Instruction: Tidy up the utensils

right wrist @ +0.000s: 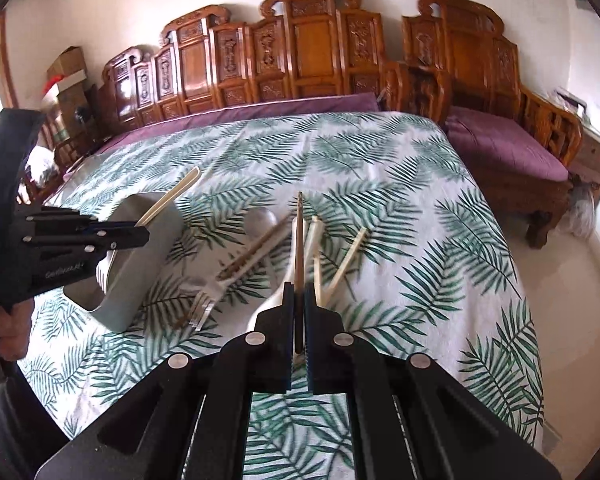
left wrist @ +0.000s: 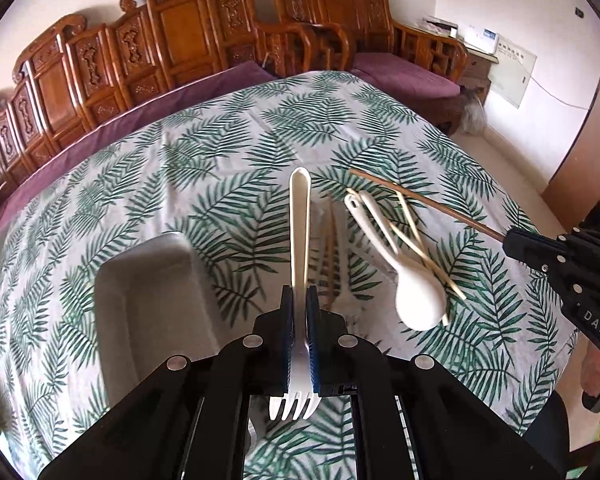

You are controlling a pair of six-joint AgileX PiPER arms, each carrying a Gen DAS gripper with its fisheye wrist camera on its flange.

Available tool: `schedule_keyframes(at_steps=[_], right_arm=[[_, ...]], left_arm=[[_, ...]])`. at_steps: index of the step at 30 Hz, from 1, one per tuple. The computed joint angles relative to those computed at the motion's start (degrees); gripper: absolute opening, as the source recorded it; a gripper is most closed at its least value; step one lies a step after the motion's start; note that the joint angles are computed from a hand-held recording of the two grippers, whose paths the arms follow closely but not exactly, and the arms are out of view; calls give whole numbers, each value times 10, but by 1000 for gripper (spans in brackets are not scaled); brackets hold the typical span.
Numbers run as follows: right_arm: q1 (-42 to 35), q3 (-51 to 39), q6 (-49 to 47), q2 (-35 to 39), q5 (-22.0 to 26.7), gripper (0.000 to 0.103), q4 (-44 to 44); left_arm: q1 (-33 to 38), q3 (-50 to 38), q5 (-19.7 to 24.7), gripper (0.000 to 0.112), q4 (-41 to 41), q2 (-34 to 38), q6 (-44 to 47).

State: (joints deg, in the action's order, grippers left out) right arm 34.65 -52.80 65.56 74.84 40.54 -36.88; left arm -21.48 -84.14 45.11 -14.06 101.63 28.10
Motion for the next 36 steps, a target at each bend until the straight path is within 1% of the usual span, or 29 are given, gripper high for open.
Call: schedule_keyframes(at_steps=[5, 7, 13, 21, 29, 36], right_arm=[[64, -66, 13, 45, 44, 5, -26], [77, -87, 10, 62, 50, 5, -26], [109, -183, -8, 142, 64, 5, -10], [124, -320, -63, 248, 86, 5, 39], [126, -472, -120, 366, 135, 5, 94], [117, -576, -134, 441, 181, 6, 120]], left_arm=[[58, -4, 13, 6, -22, -8, 39], [75, -9, 19, 6, -27, -7, 48], [130, -22, 34, 6, -52, -4, 83], [179, -28, 45, 6, -78, 3, 118], [219, -47, 63, 6, -103, 20, 147], [248, -66, 79, 6, -118, 37, 164]])
